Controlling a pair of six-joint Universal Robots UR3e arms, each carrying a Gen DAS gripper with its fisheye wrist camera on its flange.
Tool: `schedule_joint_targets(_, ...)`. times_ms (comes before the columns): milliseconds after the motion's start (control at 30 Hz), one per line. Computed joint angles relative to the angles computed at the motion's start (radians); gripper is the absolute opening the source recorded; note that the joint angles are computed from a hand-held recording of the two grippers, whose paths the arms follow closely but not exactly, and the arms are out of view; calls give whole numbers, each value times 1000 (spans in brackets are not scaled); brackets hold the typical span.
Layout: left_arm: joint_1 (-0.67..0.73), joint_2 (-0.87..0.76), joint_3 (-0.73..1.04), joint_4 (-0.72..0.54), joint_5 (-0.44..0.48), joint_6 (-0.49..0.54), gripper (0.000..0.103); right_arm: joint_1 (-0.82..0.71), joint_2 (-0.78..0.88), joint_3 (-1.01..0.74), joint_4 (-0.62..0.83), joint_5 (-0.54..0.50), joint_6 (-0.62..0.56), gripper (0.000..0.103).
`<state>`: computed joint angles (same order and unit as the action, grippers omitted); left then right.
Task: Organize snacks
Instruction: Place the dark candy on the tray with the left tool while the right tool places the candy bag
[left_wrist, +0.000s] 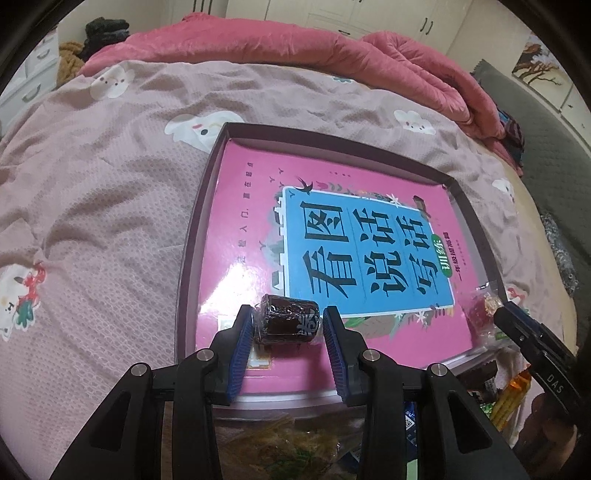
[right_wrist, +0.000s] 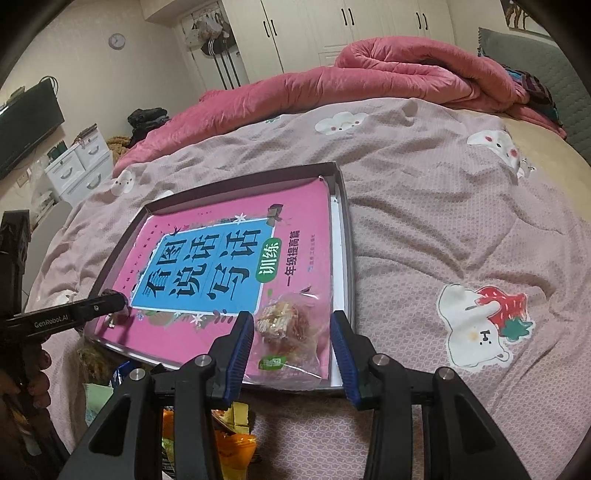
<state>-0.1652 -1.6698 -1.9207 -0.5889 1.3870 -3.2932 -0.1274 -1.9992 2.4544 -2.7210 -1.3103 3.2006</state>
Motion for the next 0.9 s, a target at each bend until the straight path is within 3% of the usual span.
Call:
schedule_joint_targets(267,23,16,-19,-4,-39,3,41,-29,-59,15,12,25,-5,44)
schedule_joint_targets(367,24,29,-24,-1,-43,10,49,-31,-72,18,13,26,-3,45)
schedule_joint_targets(600,25,65,-31,-14,-39,20,53,-38,-102,28,6,29,2,47)
schedule_joint_targets(667,28,88,-40,-15,-40,22,63,-47,-124,34,13,39,0,50)
schedule_joint_targets(900,51,167,-70,-18,-49,30,64,-60,-189,38,40,57,-1,53)
